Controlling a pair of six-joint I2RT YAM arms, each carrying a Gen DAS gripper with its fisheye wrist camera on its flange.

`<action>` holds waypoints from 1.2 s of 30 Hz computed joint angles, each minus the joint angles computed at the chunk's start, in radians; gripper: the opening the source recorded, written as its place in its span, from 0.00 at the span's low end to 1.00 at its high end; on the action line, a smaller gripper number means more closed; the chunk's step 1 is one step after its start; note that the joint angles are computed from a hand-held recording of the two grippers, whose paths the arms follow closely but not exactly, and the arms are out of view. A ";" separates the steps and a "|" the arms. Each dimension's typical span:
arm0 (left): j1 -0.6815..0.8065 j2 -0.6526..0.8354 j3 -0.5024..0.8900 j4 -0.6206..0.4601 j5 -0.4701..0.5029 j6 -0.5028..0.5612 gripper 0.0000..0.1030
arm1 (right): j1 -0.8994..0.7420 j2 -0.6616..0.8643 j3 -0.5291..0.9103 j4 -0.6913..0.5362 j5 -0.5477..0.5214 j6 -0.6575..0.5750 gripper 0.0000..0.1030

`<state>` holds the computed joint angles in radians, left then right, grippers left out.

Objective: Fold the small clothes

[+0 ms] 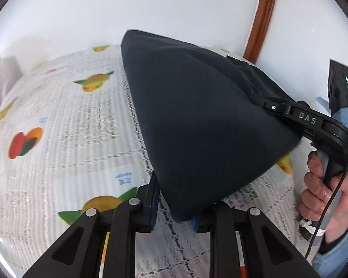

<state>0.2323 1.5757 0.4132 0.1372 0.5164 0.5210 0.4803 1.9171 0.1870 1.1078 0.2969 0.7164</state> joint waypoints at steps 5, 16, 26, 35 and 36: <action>0.127 0.030 0.045 -0.073 0.071 0.080 0.16 | 0.045 -0.030 0.080 -0.153 0.014 -0.007 0.15; 0.436 0.154 0.221 -0.248 0.136 0.273 0.15 | 0.213 0.068 0.343 -0.329 0.035 -0.003 0.15; 0.454 0.247 0.314 -0.309 0.169 0.342 0.47 | 0.227 0.090 0.338 -0.258 -0.032 -0.022 0.23; 0.330 0.185 0.139 0.026 0.028 0.199 0.62 | 0.242 0.111 0.412 -0.336 0.015 0.021 0.45; 0.330 0.191 0.132 0.048 0.025 0.193 0.64 | 0.243 0.114 0.425 -0.352 0.026 0.023 0.43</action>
